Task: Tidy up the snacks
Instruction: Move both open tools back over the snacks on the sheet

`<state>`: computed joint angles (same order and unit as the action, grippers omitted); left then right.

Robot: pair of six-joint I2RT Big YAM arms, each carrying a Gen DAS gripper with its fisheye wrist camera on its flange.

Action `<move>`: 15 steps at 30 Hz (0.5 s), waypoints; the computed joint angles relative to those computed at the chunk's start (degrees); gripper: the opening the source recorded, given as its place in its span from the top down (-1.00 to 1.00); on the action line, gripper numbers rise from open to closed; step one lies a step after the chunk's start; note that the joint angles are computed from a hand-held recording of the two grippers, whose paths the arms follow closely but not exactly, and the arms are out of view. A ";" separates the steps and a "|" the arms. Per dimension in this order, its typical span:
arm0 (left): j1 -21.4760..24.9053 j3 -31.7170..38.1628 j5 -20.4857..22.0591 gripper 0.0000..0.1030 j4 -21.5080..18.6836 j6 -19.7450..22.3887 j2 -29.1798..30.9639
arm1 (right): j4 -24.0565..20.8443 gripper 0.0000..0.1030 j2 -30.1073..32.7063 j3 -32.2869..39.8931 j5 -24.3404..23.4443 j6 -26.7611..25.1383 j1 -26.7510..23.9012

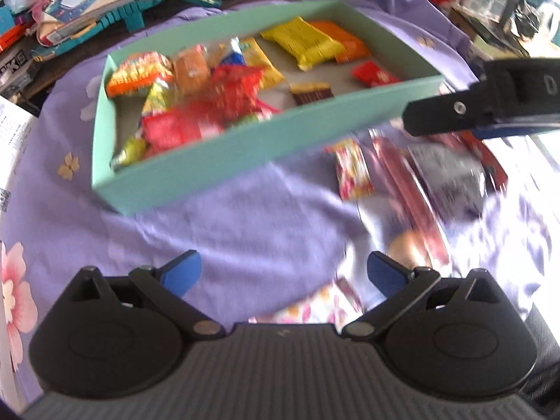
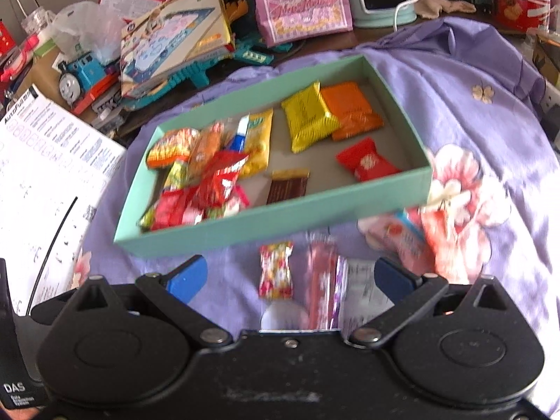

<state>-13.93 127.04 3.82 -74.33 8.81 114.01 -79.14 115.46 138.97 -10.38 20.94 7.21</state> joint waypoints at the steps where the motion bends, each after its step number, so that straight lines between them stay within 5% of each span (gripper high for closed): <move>1: 0.08 -1.19 0.21 -1.00 0.10 0.21 -0.61 | 0.17 -1.00 -0.54 -1.01 -0.05 0.02 0.20; 15: 0.07 -10.36 3.03 -1.00 0.05 -1.16 -5.36 | 1.83 -1.00 -5.56 -11.09 -0.31 -1.33 2.49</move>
